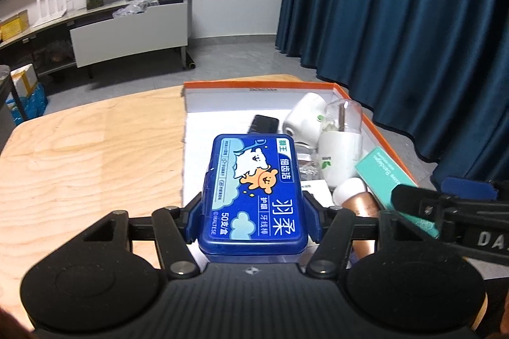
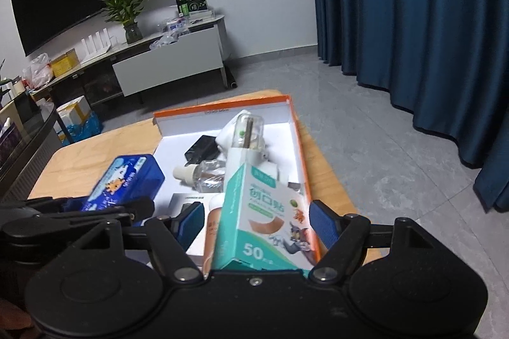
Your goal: Organize rigid objects
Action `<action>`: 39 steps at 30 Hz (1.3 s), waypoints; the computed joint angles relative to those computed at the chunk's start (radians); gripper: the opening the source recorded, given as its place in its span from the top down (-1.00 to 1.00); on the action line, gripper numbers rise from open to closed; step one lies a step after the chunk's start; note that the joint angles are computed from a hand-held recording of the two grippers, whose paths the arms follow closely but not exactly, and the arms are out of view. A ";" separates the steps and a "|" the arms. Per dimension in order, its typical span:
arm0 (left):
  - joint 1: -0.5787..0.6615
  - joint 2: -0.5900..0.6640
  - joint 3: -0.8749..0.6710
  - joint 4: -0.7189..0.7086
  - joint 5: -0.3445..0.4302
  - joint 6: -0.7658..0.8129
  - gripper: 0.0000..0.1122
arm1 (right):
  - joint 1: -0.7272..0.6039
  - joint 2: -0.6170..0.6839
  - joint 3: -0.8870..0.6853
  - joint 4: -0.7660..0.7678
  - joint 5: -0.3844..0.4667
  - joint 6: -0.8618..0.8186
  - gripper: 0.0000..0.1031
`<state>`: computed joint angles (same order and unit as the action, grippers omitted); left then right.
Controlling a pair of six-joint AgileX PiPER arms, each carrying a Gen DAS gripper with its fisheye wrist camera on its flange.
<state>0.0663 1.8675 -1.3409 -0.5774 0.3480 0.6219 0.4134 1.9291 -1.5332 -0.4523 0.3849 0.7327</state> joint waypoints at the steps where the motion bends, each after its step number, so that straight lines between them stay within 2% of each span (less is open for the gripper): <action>1: -0.002 0.010 -0.010 -0.004 0.008 0.004 -0.11 | -0.002 -0.005 0.007 0.000 -0.004 0.000 -0.69; 4: 0.001 0.045 -0.040 -0.075 0.040 0.052 -0.11 | -0.010 -0.018 0.028 0.011 -0.024 -0.005 -0.69; 9: -0.004 0.105 -0.096 -0.074 0.070 0.043 -0.13 | -0.007 -0.029 0.038 0.021 -0.027 -0.023 -0.70; 10: -0.002 0.108 -0.100 -0.078 0.074 0.042 -0.15 | -0.006 -0.032 0.041 0.021 -0.028 -0.029 -0.70; 11: 0.004 0.106 -0.097 -0.096 0.076 0.058 -0.29 | -0.003 -0.035 0.044 0.019 -0.029 -0.029 -0.70; 12: 0.006 0.101 -0.091 -0.099 0.069 0.057 -0.41 | -0.002 -0.040 0.051 0.020 -0.033 -0.031 -0.70; 15: 0.018 0.074 -0.068 -0.122 0.062 0.076 -0.50 | -0.003 -0.051 0.058 0.024 -0.038 -0.036 -0.70; 26: 0.057 -0.076 0.085 -0.142 0.050 0.127 -0.57 | 0.039 -0.136 0.132 -0.094 -0.034 0.057 -0.71; 31: 0.067 -0.185 0.172 -0.091 0.047 0.070 -0.67 | 0.064 -0.186 0.186 -0.156 -0.027 0.114 -0.71; 33: 0.060 -0.233 0.202 -0.030 0.032 0.004 -0.84 | 0.074 -0.207 0.210 -0.184 -0.023 0.141 -0.72; 34: 0.058 -0.258 0.220 -0.016 0.024 -0.013 -0.84 | 0.078 -0.218 0.222 -0.196 -0.024 0.155 -0.72; 39: 0.035 -0.330 0.272 0.190 0.055 -0.268 -0.84 | 0.098 -0.259 0.277 -0.210 -0.007 0.167 -0.73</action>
